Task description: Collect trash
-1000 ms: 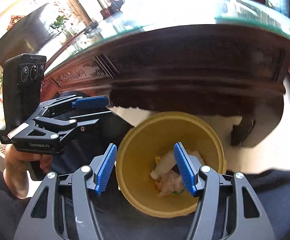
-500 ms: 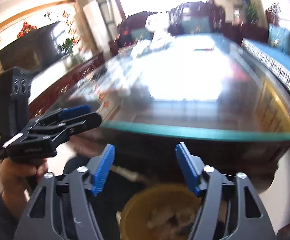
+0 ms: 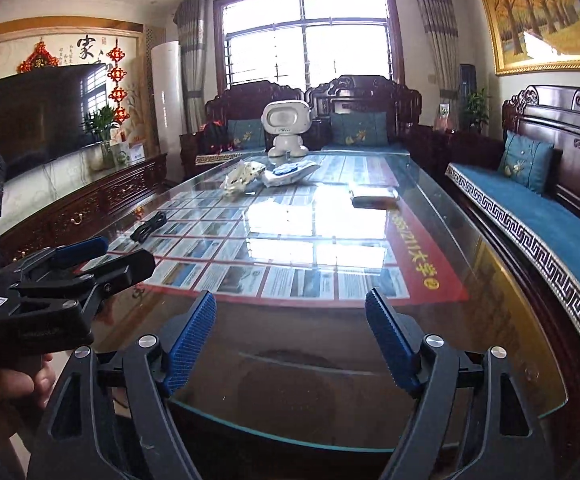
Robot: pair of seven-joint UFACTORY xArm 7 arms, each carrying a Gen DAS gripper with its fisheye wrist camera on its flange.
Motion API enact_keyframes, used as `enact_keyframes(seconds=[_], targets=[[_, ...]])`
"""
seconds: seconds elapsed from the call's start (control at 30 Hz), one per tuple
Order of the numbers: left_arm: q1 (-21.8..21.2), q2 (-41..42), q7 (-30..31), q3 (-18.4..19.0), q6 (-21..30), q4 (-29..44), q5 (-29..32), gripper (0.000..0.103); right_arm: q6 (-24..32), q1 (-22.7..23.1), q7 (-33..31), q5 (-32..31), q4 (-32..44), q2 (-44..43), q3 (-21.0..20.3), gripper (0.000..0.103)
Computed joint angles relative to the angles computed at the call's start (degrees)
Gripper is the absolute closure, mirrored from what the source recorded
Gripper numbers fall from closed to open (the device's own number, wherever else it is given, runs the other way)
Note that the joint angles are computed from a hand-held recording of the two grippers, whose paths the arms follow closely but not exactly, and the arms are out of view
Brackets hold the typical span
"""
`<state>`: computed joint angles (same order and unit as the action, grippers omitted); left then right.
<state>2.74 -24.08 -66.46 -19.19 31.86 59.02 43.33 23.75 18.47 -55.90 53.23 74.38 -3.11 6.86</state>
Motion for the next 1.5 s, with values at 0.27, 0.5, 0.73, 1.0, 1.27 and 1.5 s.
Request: enact_keyframes(seconds=[0.27,0.5,0.73,1.0,1.27,1.5], targets=[[0.89,2.01,-2.65,0.04,2.95,1.64,3.45,0.004,-2.21,-0.30,3.67,-1.46,3.72,3.66,1.82,0.020],[-0.76,3.59,-5.43,1.52,5.06,1.74,4.50,0.004,-5.36,-0.36,5.22,-3.05,2.61,4.02,2.62,0.009],[-4.28,5.21,-3.36,5.20,4.31,1.15,-5.20,0.004,-6.40,-0.71,8.03,-7.02,2.06,4.70,2.97,0.009],[-2.93,5.18,-7.84,2.11,10.06,1.65,1.06,0.004,-6.38,-0.96,10.38,-9.31,1.39,4.43,2.95,0.009],[-6.61,5.79,-8.97,2.69,18.38,3.27,5.69,0.004,-6.81,-1.43,12.49,-10.71,0.65,3.99,2.43,0.009],[-7.13,4.70,-8.94,4.57,15.85,2.11,3.50,0.004,-6.38,-1.58,12.72,-10.99,0.08,3.50,2.01,0.009]])
